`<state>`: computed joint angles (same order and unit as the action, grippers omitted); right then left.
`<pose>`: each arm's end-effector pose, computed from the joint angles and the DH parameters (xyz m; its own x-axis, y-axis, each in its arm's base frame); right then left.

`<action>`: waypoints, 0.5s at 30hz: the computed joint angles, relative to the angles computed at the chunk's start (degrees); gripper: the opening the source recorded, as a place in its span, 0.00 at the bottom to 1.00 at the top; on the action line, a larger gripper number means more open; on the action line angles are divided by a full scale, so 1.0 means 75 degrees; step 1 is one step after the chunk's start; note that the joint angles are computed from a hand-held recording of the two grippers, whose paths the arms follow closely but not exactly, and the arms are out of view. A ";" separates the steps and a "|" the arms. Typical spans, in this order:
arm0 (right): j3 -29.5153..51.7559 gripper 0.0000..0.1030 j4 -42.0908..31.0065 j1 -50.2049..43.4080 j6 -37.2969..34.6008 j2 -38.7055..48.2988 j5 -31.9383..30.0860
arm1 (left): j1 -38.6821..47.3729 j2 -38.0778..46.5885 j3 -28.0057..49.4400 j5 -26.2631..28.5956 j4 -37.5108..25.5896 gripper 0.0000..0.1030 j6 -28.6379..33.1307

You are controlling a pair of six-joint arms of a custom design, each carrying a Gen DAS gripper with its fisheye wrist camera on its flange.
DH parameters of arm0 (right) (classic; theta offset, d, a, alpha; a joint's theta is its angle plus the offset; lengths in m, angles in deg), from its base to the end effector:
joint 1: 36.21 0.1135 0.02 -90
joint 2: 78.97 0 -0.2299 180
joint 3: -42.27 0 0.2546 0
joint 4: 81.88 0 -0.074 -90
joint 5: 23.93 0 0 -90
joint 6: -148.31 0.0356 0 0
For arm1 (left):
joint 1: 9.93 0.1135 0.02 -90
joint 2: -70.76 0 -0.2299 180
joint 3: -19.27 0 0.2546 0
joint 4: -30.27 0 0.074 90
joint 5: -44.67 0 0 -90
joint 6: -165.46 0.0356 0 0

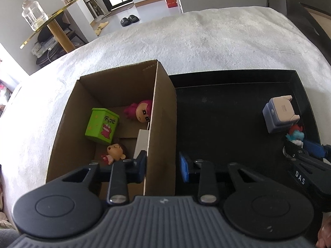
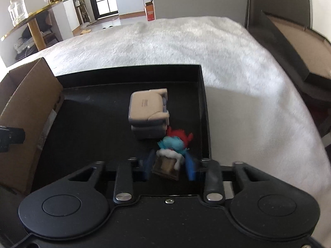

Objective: Organize rigid objects
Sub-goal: 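Close the right gripper on the blue smurf figure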

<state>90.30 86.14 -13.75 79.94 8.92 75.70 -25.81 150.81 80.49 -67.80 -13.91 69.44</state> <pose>0.2558 0.0993 0.0943 -0.7791 0.0712 -0.6228 0.0065 0.9944 0.1055 0.2632 -0.0607 0.1625 -0.8614 0.1443 -0.4871 -0.0043 0.9567 0.2911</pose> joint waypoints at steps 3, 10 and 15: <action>-0.0056 0.31 -0.0052 0.0078 -0.0071 -0.0089 0.0055 | 0.0026 -0.0002 -0.0018 0.0023 -0.0003 0.31 0.0023; -0.0227 0.37 -0.0229 0.0365 -0.0224 -0.0497 0.0266 | 0.0062 0.0040 -0.0008 0.0038 0.0011 0.31 0.0053; -0.0071 0.57 -0.0188 0.0384 -0.0068 -0.0276 0.0532 | 0.0121 0.0045 -0.0011 0.0110 0.0031 0.31 0.0084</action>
<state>89.77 84.73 -10.87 79.42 6.85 79.69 -24.89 151.15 80.41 -66.97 -13.67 70.08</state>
